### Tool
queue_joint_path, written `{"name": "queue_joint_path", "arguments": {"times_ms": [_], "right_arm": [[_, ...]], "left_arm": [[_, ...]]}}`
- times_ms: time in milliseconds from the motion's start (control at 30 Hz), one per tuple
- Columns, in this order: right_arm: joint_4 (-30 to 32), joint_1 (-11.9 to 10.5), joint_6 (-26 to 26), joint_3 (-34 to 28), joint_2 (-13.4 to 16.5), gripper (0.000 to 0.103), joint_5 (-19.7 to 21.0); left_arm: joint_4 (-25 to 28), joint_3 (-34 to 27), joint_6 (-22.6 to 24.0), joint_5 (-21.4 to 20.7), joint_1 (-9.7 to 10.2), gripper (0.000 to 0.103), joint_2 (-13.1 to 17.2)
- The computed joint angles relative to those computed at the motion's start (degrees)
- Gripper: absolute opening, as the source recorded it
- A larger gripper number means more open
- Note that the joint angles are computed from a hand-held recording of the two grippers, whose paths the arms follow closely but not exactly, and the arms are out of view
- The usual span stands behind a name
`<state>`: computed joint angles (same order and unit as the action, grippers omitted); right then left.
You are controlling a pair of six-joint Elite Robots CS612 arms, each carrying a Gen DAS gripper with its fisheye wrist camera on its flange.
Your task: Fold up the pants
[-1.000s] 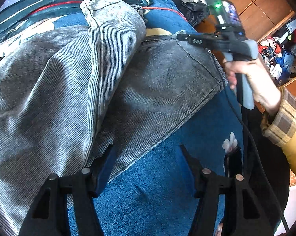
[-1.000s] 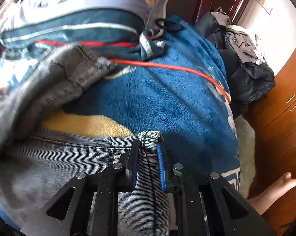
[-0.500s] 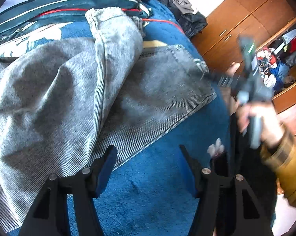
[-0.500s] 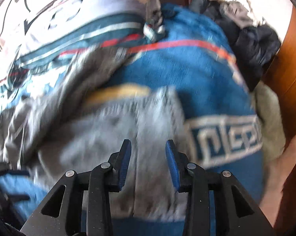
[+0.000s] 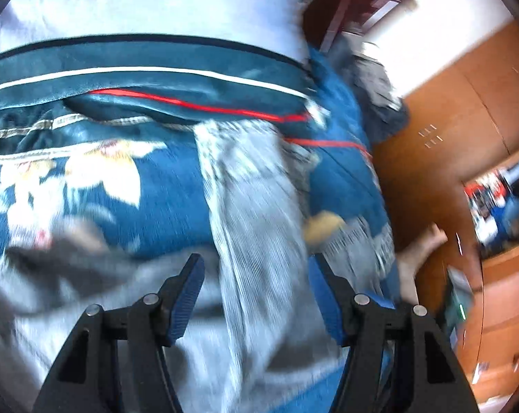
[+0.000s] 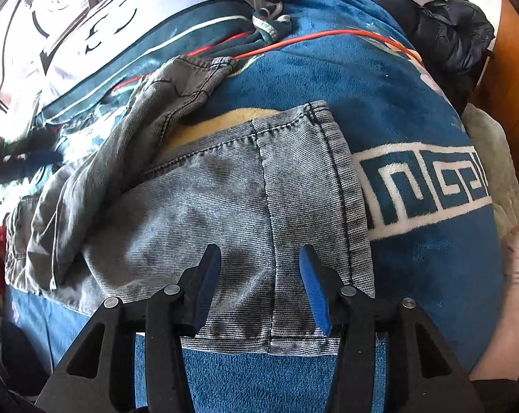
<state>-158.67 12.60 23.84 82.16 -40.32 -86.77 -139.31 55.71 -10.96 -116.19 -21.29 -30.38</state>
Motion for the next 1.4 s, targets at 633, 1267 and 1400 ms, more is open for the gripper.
{"name": "queue_joint_path", "arguments": {"times_ms": [633, 1267, 1400], "right_arm": [[4.34, -0.54, -1.35, -0.73, -0.28, 0.05, 4.35], [-22.76, -6.36, 20.54, 9.76, -3.3, 0.052, 7.56], [-22.01, -7.24, 17.74, 5.03, -0.17, 0.052, 14.76]], "left_arm": [[0.96, -8.15, 1.65, 2.47, -1.72, 0.011, 4.57], [-3.63, 16.12, 14.52, -4.92, -8.9, 0.011, -5.34], [-3.0, 15.38, 13.99, -6.89, -8.3, 0.011, -4.83]]}}
